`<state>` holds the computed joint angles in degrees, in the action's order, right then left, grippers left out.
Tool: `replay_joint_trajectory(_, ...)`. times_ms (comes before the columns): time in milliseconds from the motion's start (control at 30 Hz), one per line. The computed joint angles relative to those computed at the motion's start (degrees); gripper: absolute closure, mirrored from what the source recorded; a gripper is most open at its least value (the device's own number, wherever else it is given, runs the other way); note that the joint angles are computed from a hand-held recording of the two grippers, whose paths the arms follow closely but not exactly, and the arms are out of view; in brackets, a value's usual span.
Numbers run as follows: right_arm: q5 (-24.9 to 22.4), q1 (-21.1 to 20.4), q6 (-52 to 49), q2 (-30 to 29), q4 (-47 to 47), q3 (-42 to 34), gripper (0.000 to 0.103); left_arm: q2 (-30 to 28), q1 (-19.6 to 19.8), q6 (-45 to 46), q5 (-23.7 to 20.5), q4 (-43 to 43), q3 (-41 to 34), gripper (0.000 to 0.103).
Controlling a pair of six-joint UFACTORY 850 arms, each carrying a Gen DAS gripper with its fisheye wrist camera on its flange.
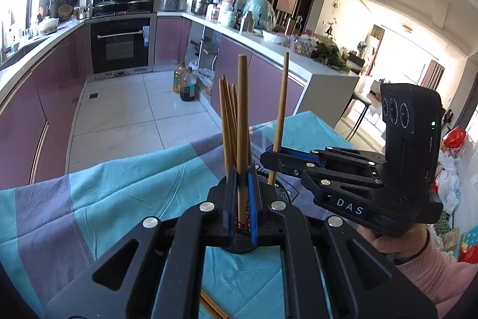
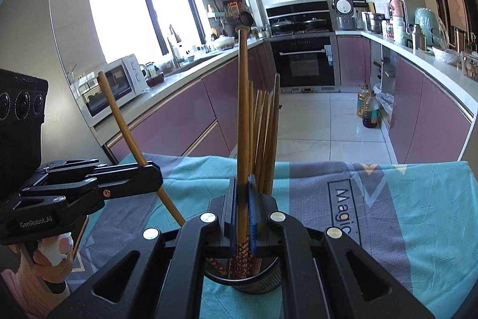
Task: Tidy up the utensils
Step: 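Raise the left gripper's chopstick into the mesh cup while the right gripper inserts its own, then open the left gripper over the cup while the right gripper releases its chopstick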
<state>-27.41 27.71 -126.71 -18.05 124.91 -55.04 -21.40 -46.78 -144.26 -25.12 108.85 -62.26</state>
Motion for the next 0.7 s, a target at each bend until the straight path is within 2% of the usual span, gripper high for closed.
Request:
replay_joint_trajectory(100, 1.25, 0.24, 1.75, -0.67, -1.68, -0.60, 0.097, -1.26, 0.49, 4.76, 1.60, -4.38, -1.72, 0.096)
replay_joint_trajectory(700, 1.77, -0.01, 5.27, -2.12, -3.74, -1.55, 0.095, -5.37, 4.39, 8.92, 6.32, -7.80, -5.23, 0.095)
